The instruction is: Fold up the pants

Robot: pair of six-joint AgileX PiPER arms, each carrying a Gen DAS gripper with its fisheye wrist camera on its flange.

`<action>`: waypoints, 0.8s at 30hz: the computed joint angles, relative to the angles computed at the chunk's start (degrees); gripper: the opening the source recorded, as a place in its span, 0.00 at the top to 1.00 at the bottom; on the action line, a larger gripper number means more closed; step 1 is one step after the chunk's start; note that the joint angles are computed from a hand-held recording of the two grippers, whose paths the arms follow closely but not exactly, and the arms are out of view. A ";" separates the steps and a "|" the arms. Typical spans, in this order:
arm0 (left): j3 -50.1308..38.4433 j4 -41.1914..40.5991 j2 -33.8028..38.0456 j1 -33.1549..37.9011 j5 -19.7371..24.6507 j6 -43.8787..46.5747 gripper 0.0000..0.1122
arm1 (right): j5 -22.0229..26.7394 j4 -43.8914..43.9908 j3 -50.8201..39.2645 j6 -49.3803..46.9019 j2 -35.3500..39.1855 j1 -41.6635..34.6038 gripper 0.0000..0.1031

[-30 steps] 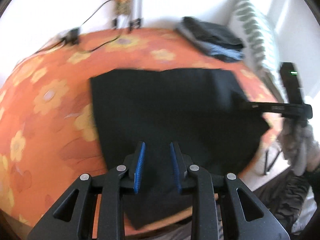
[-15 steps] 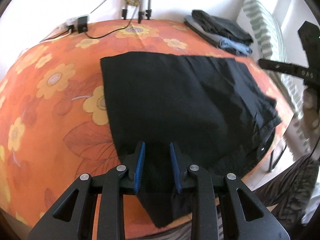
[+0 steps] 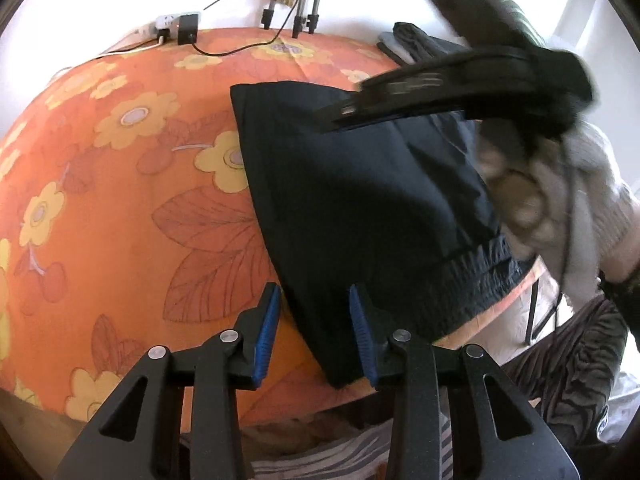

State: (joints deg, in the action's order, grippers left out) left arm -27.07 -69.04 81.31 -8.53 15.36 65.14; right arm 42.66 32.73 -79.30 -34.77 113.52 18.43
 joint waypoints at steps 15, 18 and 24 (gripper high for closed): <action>-0.41 -9.49 3.58 12.41 13.58 8.32 0.67 | 13.29 -12.59 -19.91 22.67 8.57 7.75 0.54; -0.35 -10.21 3.58 11.85 12.86 8.60 0.67 | 18.78 -20.53 -28.59 30.60 13.49 11.45 0.54; -0.98 -10.39 3.47 9.91 11.35 7.98 0.67 | 24.63 -30.55 -37.48 38.26 18.84 16.15 0.54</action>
